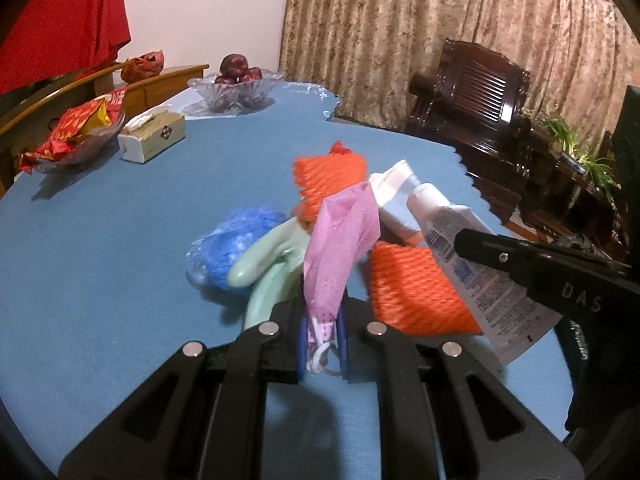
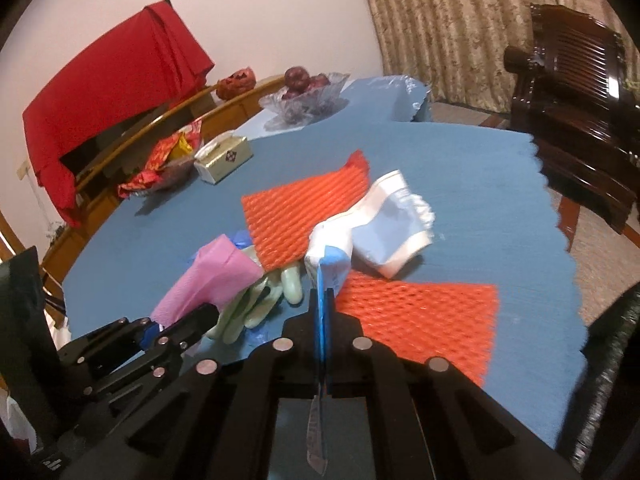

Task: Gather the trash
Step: 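Lift the mask and tube and carry both grippers toward the trash bin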

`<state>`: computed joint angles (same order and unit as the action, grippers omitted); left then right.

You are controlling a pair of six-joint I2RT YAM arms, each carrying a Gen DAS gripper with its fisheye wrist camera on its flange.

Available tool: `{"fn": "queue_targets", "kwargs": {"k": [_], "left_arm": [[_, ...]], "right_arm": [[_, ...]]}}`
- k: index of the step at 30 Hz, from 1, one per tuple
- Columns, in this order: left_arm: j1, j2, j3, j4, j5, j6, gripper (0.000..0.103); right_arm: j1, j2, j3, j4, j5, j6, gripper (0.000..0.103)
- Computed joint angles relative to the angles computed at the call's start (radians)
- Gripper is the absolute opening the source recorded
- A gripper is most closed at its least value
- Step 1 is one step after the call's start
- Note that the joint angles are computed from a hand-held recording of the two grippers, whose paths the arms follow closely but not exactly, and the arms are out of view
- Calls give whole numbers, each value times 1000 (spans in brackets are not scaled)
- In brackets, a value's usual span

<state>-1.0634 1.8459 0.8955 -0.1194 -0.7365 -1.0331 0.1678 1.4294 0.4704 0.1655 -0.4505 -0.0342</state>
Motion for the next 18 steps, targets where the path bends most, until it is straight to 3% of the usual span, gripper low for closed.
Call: {"fn": "queue_targets", "kwargs": {"k": [8,18], "left_arm": [[-55,49,149,-72,-24,32,11],[-120,168,383,-102,-10,129,11]], "right_arm": [[-170,-194,-33,-140,-65,-94,2],[-544,-307,-7,-353,-239,-307,2]]}}
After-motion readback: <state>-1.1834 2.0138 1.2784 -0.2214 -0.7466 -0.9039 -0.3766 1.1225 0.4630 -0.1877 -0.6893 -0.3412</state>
